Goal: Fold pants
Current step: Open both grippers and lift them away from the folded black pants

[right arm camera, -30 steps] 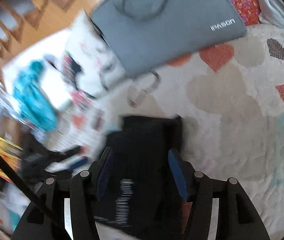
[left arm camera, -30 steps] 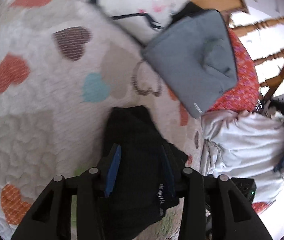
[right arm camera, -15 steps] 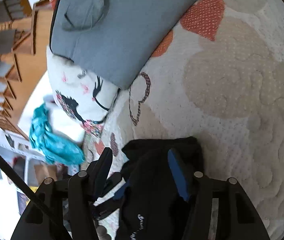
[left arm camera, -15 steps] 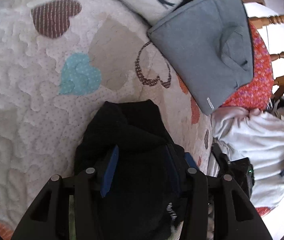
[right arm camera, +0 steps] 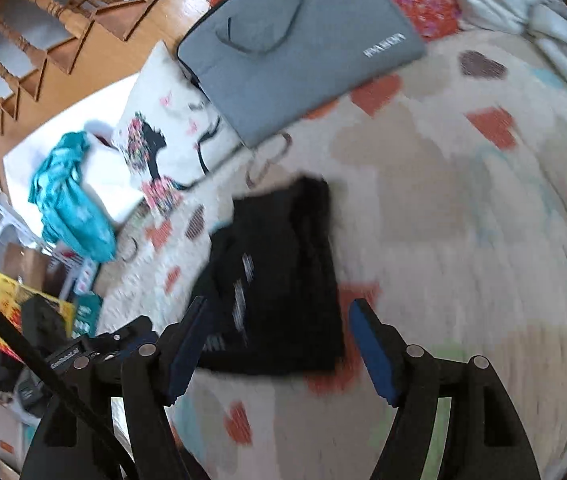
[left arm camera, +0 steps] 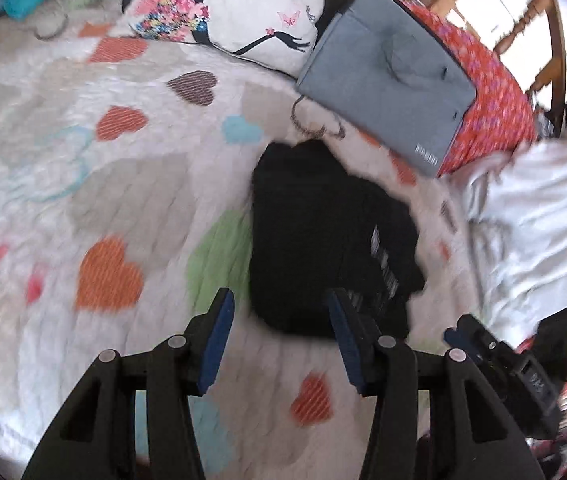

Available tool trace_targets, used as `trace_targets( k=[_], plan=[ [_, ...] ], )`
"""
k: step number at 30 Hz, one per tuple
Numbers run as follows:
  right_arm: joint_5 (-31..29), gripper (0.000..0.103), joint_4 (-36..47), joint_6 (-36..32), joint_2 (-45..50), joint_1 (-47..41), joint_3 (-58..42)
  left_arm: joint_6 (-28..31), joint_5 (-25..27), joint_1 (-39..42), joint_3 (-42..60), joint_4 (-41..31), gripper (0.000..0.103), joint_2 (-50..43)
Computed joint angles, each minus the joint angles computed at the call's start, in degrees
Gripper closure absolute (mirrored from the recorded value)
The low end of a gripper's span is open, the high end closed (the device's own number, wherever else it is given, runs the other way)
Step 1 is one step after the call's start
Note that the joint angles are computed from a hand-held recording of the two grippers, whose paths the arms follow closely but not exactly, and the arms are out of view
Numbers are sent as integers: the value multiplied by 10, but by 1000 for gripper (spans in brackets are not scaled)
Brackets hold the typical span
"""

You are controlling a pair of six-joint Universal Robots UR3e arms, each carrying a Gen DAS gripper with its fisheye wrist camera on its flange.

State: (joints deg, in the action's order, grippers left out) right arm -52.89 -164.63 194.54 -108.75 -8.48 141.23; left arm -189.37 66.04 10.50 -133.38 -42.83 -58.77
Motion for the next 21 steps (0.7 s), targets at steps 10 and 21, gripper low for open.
trace_targets(
  k=[10, 21],
  plan=[
    [-259, 27, -13, 18, -109, 181, 80, -117, 218, -216, -57, 45, 54, 58],
    [-345, 26, -13, 56, -92, 267, 67, -188, 351, -355, -27, 43, 47, 20]
  ],
)
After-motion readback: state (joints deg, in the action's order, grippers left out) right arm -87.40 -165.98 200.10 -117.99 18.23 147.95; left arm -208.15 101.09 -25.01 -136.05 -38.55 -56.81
